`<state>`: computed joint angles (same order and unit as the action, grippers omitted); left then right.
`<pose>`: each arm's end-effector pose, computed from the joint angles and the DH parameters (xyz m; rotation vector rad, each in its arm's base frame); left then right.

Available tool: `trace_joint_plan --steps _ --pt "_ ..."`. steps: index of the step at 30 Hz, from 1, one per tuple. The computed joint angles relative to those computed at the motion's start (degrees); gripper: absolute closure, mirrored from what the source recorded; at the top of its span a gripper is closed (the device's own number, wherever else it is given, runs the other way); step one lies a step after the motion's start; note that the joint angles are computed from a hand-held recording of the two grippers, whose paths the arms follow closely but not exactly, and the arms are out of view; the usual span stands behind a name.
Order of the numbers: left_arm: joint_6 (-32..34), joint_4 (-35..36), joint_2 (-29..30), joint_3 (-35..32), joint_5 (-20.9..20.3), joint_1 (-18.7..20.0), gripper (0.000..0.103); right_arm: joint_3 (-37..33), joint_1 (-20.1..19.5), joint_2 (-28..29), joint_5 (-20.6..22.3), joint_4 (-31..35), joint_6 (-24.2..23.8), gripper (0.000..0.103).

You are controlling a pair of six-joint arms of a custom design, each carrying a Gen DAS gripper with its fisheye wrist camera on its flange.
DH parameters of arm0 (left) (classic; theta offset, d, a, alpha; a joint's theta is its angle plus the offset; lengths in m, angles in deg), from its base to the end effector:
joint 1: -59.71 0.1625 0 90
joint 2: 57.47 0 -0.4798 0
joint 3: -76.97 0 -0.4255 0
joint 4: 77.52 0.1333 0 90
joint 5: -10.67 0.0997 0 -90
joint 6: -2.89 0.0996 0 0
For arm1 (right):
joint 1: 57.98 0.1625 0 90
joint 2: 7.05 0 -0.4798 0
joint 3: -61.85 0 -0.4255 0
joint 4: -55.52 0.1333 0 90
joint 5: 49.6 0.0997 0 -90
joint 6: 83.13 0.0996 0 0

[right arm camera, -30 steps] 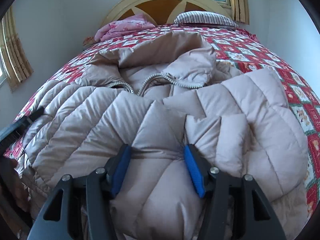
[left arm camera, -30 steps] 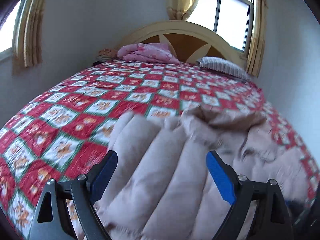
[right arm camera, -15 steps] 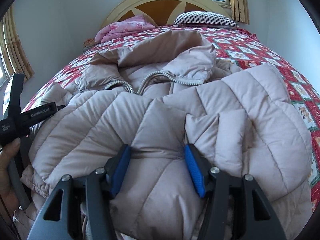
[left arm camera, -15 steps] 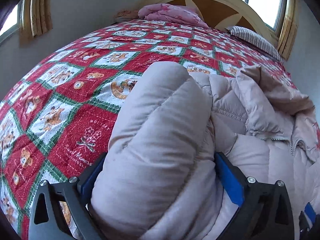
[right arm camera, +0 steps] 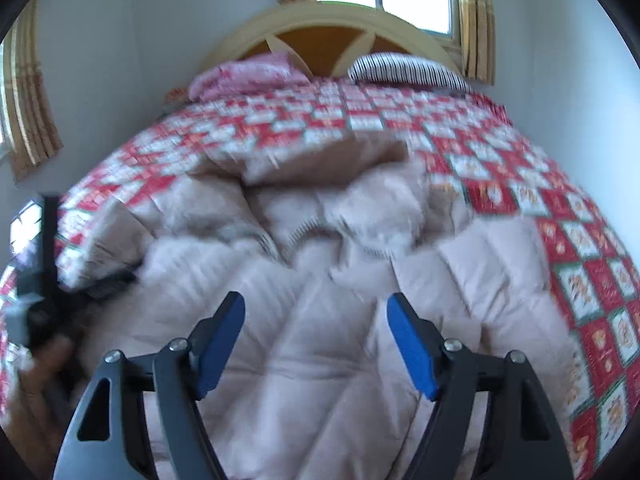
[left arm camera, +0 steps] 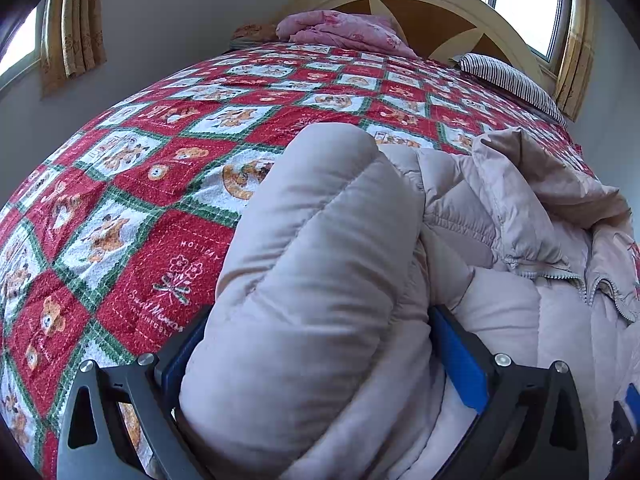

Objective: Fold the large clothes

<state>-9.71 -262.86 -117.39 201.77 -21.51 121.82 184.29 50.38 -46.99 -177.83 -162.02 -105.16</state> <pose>-0.0574 -0.5737 0.1972 -0.0348 2.2036 -0.9732 0.2410 -0.4987 0.0639 0.4840 -2.2736 0.9280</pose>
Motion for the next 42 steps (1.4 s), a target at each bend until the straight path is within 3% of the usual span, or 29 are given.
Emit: trace_joint_plan --steps 3,7,11,15,17,19,22,27,31,36,42 --pt "-0.5 0.4 -0.2 0.2 -0.1 -0.2 0.001 2.4 -4.1 0.3 4.7 -1.2 -0.2 0.027" --pt "-2.5 2.4 -1.9 1.7 3.3 -3.2 0.001 2.7 -4.6 0.2 5.4 -0.7 0.5 0.027" --pt "11.1 -12.6 -0.5 4.6 4.8 -10.5 0.001 2.8 -4.8 0.2 5.5 -0.4 1.1 0.027" --pt "14.7 -12.0 2.7 3.8 4.4 -13.8 0.001 2.9 -4.8 0.3 6.0 -0.9 1.2 0.027" --pt "16.8 -12.5 6.5 2.3 7.9 -13.6 0.001 3.1 -5.0 0.2 6.6 -1.2 1.4 0.027" --pt "14.0 -7.9 8.6 1.4 9.5 -11.5 0.001 3.2 -5.1 0.1 6.9 -1.3 1.6 0.027" --pt "10.4 -7.7 7.5 2.1 3.9 -8.8 0.001 3.6 -5.4 -0.1 7.8 -1.7 1.8 0.027" --pt "11.1 -9.3 8.4 2.0 4.1 -8.6 0.001 3.5 -5.0 -0.5 7.7 -0.6 1.8 0.026" --pt "11.5 -10.6 8.0 2.1 2.6 -8.1 0.001 3.1 -4.7 -6.0 10.1 9.0 3.1 0.027" --pt "11.1 -11.1 7.5 2.6 2.2 -8.2 0.001 -3.6 -3.6 -8.6 7.5 14.5 -2.1 0.024" --pt "11.4 -12.3 7.7 2.7 1.9 -8.1 0.001 -16.1 -3.6 -4.2 5.2 23.1 -12.6 0.023"
